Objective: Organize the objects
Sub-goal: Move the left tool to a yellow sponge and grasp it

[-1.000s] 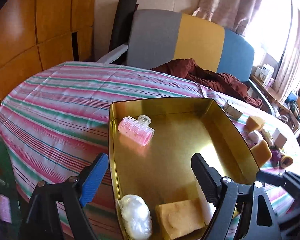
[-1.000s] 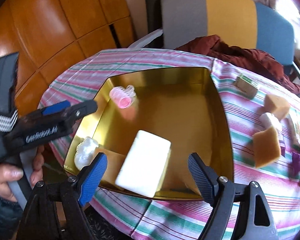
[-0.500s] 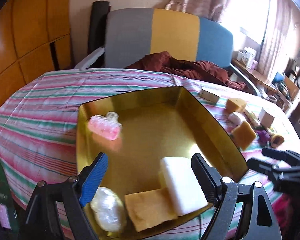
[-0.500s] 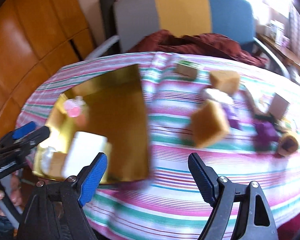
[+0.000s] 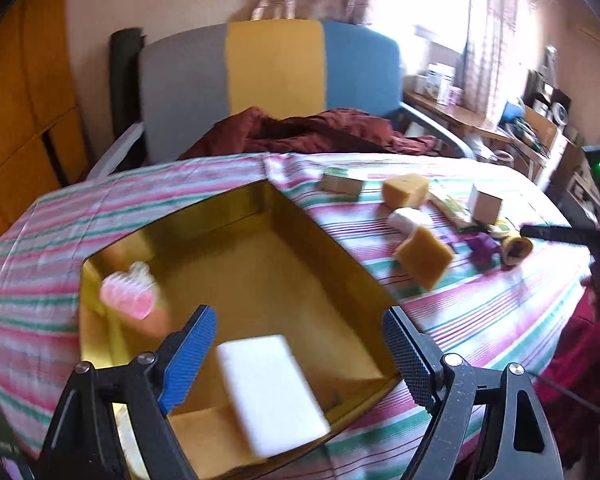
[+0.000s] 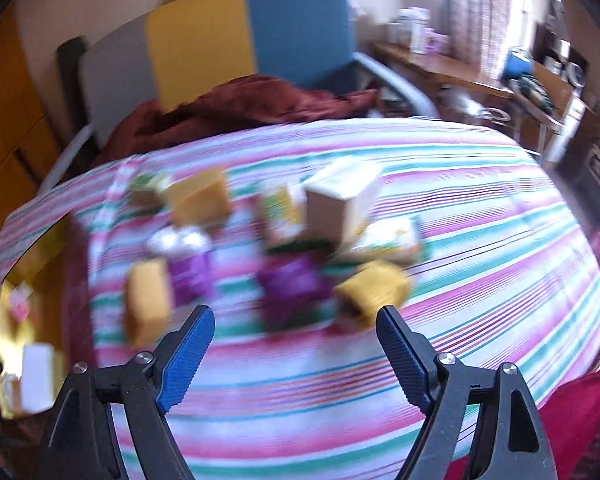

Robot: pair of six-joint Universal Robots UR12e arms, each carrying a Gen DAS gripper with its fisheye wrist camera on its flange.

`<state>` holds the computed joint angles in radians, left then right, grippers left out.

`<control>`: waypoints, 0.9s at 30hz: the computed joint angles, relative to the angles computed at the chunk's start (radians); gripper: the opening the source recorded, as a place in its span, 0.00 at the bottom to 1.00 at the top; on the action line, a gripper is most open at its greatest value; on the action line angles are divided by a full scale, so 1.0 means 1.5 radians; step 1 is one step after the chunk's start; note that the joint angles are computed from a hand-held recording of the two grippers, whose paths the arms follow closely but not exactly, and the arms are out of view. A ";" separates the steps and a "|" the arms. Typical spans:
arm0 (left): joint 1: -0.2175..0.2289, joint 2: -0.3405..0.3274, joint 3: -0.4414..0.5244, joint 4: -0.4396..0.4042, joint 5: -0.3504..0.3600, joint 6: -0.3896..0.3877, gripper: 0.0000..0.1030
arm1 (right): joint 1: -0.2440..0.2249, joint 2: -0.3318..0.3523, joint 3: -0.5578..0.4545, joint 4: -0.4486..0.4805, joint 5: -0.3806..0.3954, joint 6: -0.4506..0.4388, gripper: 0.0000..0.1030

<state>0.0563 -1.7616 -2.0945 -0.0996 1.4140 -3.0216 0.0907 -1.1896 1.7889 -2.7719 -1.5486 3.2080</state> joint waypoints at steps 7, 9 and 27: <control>-0.047 -0.030 0.049 -0.042 -0.007 0.077 0.91 | -0.048 0.033 -0.014 0.017 0.026 0.099 0.82; -0.059 -0.041 0.065 -0.059 -0.008 0.107 0.93 | -0.063 0.032 -0.009 0.015 0.067 0.134 0.82; -0.113 -0.149 0.210 -0.212 0.019 0.242 0.97 | -0.069 0.034 -0.011 0.042 0.120 0.121 0.82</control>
<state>-0.1138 -1.9849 -1.7790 -0.4179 1.4419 -2.6589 -0.0131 -1.1388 1.7722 -2.7088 -1.3686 3.3893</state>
